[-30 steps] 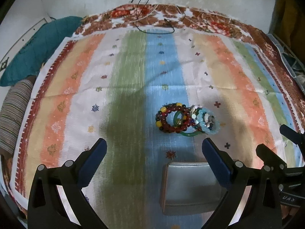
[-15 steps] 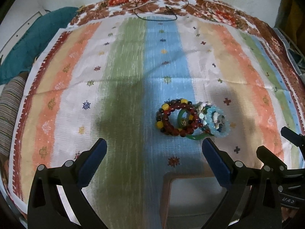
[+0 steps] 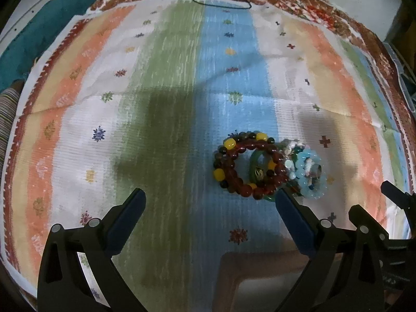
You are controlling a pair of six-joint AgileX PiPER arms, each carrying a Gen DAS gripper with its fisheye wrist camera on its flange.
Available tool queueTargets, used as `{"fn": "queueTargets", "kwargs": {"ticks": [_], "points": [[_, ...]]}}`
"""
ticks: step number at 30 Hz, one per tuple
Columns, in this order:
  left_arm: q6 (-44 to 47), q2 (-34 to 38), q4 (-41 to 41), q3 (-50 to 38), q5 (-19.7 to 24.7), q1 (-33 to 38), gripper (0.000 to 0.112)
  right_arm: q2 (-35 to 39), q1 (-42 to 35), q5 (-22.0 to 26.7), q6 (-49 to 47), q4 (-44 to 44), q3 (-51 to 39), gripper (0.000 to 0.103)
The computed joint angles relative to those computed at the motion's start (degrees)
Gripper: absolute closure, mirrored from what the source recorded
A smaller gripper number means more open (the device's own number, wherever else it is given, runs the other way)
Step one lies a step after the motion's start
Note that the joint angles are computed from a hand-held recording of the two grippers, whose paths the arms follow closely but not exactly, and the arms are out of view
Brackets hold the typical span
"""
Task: Organize jewelry
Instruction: 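Move both tools forward over the tin toward the bracelet pile, then grasp the red beaded bracelet with the left tool while the right tool grasps the light blue bracelet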
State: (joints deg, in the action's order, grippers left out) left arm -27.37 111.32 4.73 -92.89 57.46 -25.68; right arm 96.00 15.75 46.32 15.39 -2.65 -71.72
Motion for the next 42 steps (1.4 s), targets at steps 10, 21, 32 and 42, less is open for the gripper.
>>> {"fn": "queueTargets", "kwargs": {"ticks": [10, 21, 32, 42], "points": [[2.41, 6.63, -1.10, -6.04, 2.90, 1.09, 0.027, 5.47, -0.66, 0.98, -0.91, -0.06, -3.54, 0.013], [4.35, 10.59, -3.26, -9.39, 4.13, 1.69, 0.048, 11.01, -1.35, 1.88, -1.81, 0.67, -7.23, 0.021], [5.31, 10.60, -5.27, -9.51, 3.98, 1.62, 0.067, 13.83, -1.40, 1.96, -1.27, -0.59, -8.42, 0.037], [4.59, 11.54, -4.70, -10.29, 4.79, 1.00, 0.096, 14.26, -1.01, 1.30, 0.27, -3.82, -8.31, 0.063]]}}
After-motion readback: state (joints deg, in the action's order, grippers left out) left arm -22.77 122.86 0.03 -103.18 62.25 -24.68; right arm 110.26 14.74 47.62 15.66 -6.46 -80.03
